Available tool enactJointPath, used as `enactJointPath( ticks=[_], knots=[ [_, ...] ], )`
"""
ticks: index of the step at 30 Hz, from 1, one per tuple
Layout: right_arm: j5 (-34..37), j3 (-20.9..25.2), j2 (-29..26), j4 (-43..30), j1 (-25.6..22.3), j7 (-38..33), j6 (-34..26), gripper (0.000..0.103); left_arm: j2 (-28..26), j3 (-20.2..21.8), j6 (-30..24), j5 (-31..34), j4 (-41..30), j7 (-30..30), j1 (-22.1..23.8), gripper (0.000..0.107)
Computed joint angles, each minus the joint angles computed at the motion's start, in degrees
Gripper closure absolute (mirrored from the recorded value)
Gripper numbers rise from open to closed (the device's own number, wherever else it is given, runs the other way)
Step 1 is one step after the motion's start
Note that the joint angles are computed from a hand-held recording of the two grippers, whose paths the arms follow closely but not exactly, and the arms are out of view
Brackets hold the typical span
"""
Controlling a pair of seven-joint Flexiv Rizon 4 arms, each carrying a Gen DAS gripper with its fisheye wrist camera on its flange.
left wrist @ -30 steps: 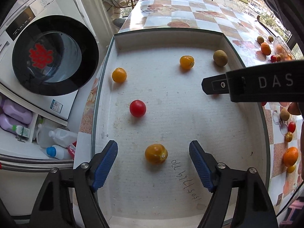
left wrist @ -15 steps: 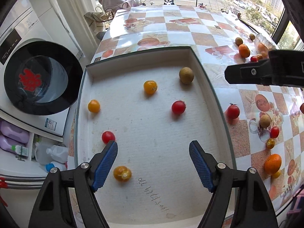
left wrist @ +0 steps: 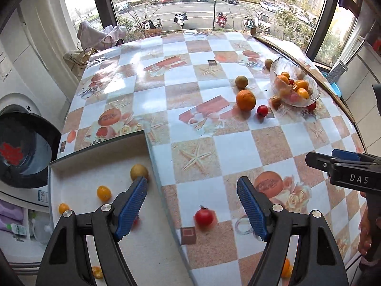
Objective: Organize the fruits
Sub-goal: 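Return both tools to the table and approach more fruits, then grasp a round yellow fruit with the left tool while the right tool grasps a red tomato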
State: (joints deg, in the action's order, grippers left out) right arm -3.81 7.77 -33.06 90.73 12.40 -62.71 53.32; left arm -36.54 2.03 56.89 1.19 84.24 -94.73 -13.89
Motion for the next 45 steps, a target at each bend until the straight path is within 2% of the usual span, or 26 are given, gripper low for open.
enactJointPath(
  ticks=[4, 8, 12, 18, 24, 27, 29, 32, 34, 39, 45],
  knots=[
    [0.14, -0.98, 0.10, 0.65, -1.48, 0.36, 0.45, 0.015, -2.41, -0.55, -2.81, -0.69, -3.18, -0.88, -0.88, 0.028],
    [0.43, -0.88, -0.14, 0.98, -2.77, -0.76, 0.43, 0.015, -2.74, -1.34, -4.66, -0.44, -3.03, 0.45, -1.65, 0.028],
    [1.94, 0.13, -0.12, 1.35, -4.20, -2.79, 0.30, 0.015, -1.52, -2.16, -4.51, -0.77, -0.28, 1.30, -2.03, 0.028],
    [4.62, 2.92, 2.81, 5.75, -5.34, -10.83, 0.56, 0.019, -1.12, -2.99, -4.73, 0.03, 1.85, 5.74, -2.50, 0.028],
    [5.60, 1.89, 4.76, 9.24, -4.30, -11.13, 1.06, 0.021, -2.41, -3.66, -4.74, -1.77, 1.35, 8.13, -2.51, 0.029],
    [4.74, 0.68, 4.09, 8.99, -3.86, -10.01, 2.08, 0.021, -3.54, -3.18, -5.93, -2.05, 0.12, 7.41, -3.16, 0.049],
    [3.60, -0.30, 3.12, 8.42, -3.56, -9.00, 3.19, 0.021, -4.23, -2.23, -6.43, -1.43, -0.58, 5.62, -4.11, 0.051],
    [1.63, -1.49, 1.06, 6.75, -3.29, -7.68, 4.62, 0.023, -3.96, -2.09, -3.83, -1.04, 0.63, 4.17, -4.48, 0.056],
    [0.08, -2.31, -0.49, 5.44, -3.12, -7.01, 5.91, 0.028, -3.92, -2.25, -2.74, -0.96, 1.06, 3.78, -4.63, 0.067],
    [-4.84, -4.79, -4.75, 1.63, -2.73, -6.18, 10.49, 0.039, -3.83, -1.74, -1.78, -0.80, 1.48, 1.07, -5.36, 0.070],
    [-7.77, -4.74, -8.75, -3.07, -4.48, -9.92, 13.03, 0.051, -3.97, -0.97, -1.65, 0.13, 1.16, -1.80, -6.12, 0.070]
  ],
)
